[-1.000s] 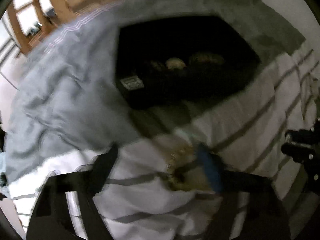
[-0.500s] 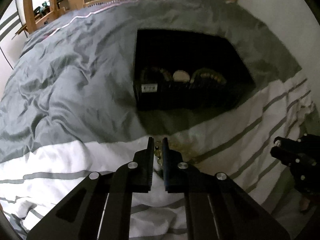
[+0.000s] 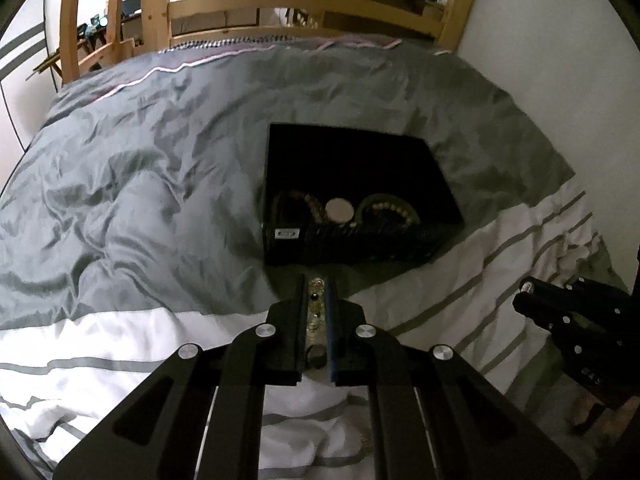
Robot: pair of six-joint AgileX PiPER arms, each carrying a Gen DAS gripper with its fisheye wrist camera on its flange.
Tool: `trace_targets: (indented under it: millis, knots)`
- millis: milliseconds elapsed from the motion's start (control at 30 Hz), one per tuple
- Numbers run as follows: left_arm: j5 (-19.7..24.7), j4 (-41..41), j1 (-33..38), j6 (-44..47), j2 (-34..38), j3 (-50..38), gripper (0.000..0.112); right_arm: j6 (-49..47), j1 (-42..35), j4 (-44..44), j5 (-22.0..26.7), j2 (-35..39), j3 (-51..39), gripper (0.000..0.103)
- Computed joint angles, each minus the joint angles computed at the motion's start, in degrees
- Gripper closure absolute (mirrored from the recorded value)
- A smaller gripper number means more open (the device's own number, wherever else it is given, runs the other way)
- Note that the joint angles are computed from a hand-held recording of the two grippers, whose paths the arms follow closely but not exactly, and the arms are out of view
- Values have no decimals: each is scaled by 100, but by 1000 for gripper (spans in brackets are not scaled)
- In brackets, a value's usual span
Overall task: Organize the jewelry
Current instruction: 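Carry the ring and gold chain over the black box with both grippers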
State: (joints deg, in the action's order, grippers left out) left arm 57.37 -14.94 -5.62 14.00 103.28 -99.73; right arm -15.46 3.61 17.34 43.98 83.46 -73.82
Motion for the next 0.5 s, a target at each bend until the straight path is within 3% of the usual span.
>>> trace_targets:
  millis: [500]
  knots:
    - [-242, -506, 21, 357, -188, -164, 105, 161, 266, -246, -702, -188, 82, 83]
